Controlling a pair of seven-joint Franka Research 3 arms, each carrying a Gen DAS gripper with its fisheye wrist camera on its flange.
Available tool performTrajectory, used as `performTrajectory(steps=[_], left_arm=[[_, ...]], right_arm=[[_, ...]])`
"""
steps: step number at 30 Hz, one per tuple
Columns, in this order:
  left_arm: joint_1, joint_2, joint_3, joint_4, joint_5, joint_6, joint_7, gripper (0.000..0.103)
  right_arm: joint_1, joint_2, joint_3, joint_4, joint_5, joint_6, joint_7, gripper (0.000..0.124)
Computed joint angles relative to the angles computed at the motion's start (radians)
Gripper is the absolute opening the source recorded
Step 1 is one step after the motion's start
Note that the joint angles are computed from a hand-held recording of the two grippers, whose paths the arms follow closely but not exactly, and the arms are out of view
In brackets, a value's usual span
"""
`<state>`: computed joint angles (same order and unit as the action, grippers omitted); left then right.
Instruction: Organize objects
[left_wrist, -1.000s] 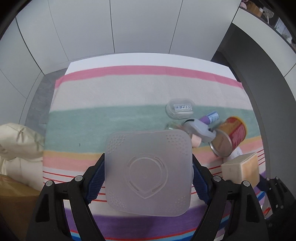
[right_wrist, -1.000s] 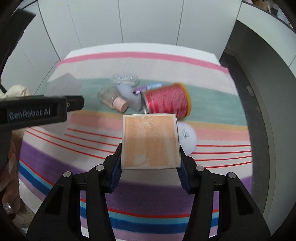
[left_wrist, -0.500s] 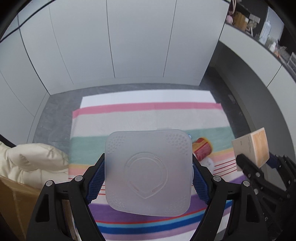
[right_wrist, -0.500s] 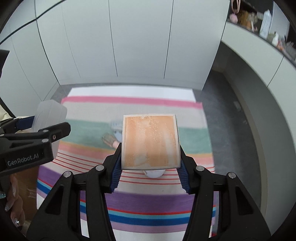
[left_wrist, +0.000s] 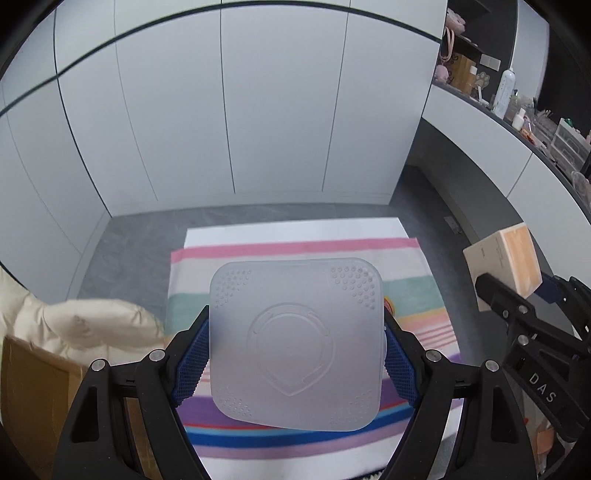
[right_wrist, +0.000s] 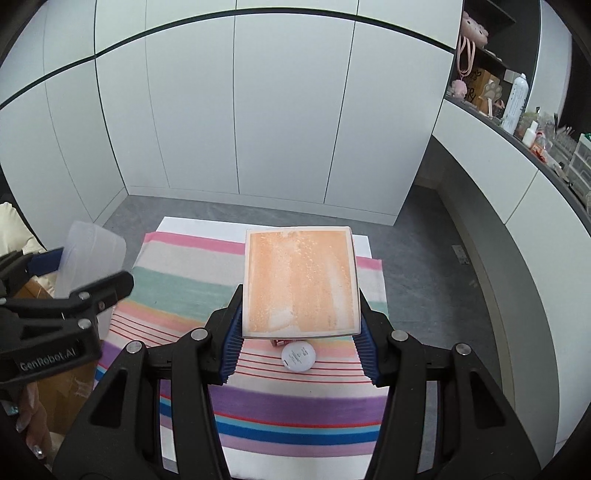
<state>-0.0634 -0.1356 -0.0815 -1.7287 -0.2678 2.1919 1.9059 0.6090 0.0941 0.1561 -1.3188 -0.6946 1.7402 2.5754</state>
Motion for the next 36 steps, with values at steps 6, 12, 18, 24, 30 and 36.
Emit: performTrajectory(steps=[6, 12, 18, 24, 30, 36], left_arm=[[-0.01, -0.052, 0.003, -0.062, 0.015, 0.03, 0.02, 0.083], [-0.024, -0.109, 0.024, -0.096, 0.002, 0.0, 0.033, 0.083], [-0.041, -0.215, 0.059, -0.178, -0.041, -0.038, 0.103, 0.083], [-0.055, -0.317, 0.095, -0.241, -0.034, -0.067, 0.117, 0.083], [-0.059, -0.4, 0.124, -0.294, -0.011, -0.085, 0.115, 0.083], [-0.057, -0.441, 0.156, -0.306, -0.014, -0.159, 0.101, 0.083]], right_arm=[[0.006, -0.023, 0.014, -0.027, 0.003, -0.019, 0.014, 0.054], [0.01, -0.052, 0.035, -0.049, 0.001, -0.033, 0.028, 0.054], [0.007, -0.107, 0.069, -0.1, 0.014, -0.04, 0.039, 0.055], [0.003, -0.158, 0.111, -0.149, 0.029, -0.066, 0.08, 0.055], [-0.006, -0.231, 0.154, -0.23, 0.063, -0.052, 0.127, 0.055], [-0.032, -0.3, 0.197, -0.306, 0.102, -0.057, 0.147, 0.055]])
